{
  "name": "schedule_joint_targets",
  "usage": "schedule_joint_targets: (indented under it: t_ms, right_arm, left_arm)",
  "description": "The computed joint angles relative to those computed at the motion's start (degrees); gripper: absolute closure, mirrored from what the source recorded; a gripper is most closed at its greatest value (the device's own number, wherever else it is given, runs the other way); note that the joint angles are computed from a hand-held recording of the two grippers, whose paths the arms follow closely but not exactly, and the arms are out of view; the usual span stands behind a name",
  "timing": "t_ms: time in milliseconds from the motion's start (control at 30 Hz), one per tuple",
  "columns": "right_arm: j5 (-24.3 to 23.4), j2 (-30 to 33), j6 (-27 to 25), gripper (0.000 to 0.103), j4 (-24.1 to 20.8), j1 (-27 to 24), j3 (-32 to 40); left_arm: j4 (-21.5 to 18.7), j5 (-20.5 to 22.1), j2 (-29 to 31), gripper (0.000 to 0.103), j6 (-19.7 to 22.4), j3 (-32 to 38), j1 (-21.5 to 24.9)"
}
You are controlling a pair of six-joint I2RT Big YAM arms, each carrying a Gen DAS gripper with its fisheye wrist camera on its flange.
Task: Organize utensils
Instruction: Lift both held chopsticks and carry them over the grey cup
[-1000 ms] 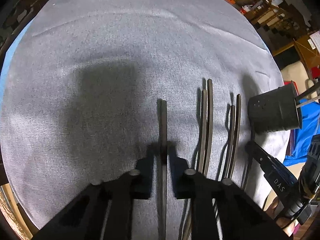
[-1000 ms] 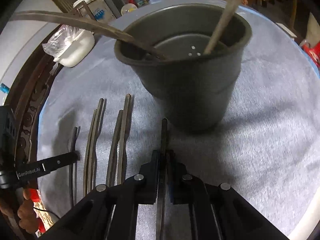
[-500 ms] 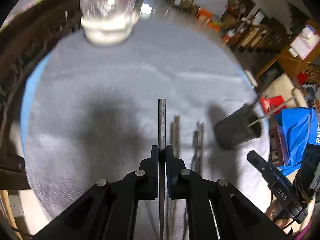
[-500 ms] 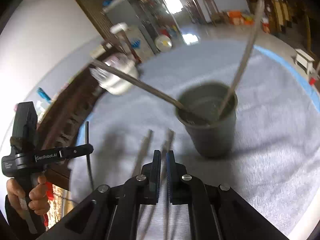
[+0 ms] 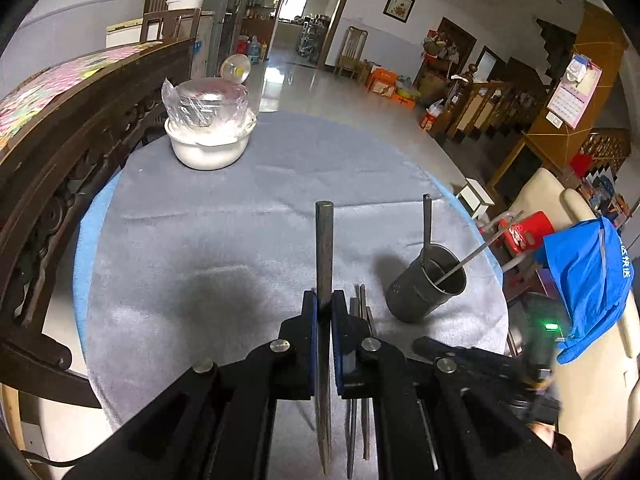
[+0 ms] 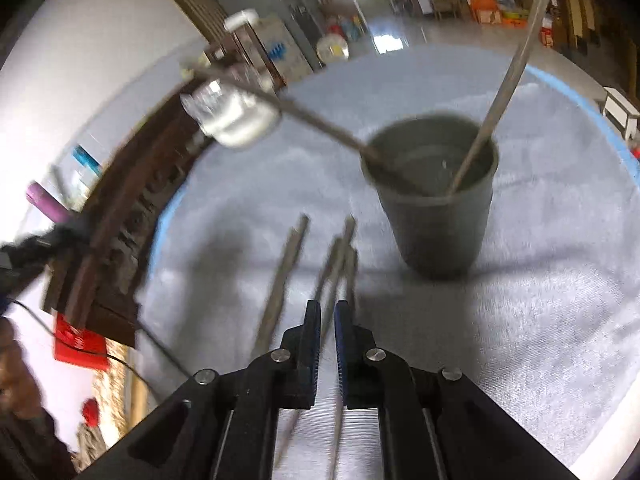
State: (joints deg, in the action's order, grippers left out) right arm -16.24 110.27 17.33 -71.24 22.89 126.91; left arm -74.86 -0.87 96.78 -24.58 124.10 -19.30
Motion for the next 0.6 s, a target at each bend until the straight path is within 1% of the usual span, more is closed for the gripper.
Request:
schedule_joint_targets:
  t_ms: [33, 67, 133, 167, 233, 300, 333, 433, 600]
  right_arm:
    - [0.11, -0.13, -1.25, 0.094, -0.89, -0.14, -0.80]
    - [0.11, 1.28, -2.03, 0.094, -2.66, 0.16, 0.60]
    - [0.21, 2.50, -2.94, 0.094, -5.11, 0.10, 1.88]
    - [0.58, 3.72, -2.97, 0.094, -6.31, 0.29, 3.32]
    - [0.51, 4.34, -3.42, 0.094, -7.13, 0.09, 4.03]
    - [1.10, 6.43, -3.36, 0.094, -9.46, 0.35, 6.98]
    - [1.35, 6.78, -3.29, 0.094, -9.95, 0.41, 7.45]
    - [2.54, 9.80, -3.36, 0.094, -13.18, 0.68, 12.13]
    - [5.18, 16.00, -3.76, 0.093, -20.29, 1.18, 22.54]
  left_arm:
    - [0.01, -0.57, -0.44, 0.096, 0.09, -0.16, -0.21]
    - [0.93, -1.42, -1.31, 0.096, 0.50, -1.36, -0.34]
    - [1.51, -2.74, -2.27, 0.096, 0.99, -2.16, -0.50]
    - [1.97, -3.35, -2.78, 0.096, 1.28, -2.72, -0.44]
    - [3.12, -4.30, -3.65, 0.096, 1.86, -3.78, -0.23]
    - [3.69, -5.41, -4.14, 0.096, 2.32, -4.47, 0.05]
    - [3.89, -5.47, -4.30, 0.096, 2.30, -4.83, 0.16]
    - [4.33, -4.45, -4.53, 0.096, 1.99, -5.88, 0.81]
    - [4.85, -2.57, -4.57, 0.096, 1.46, -7.08, 1.50]
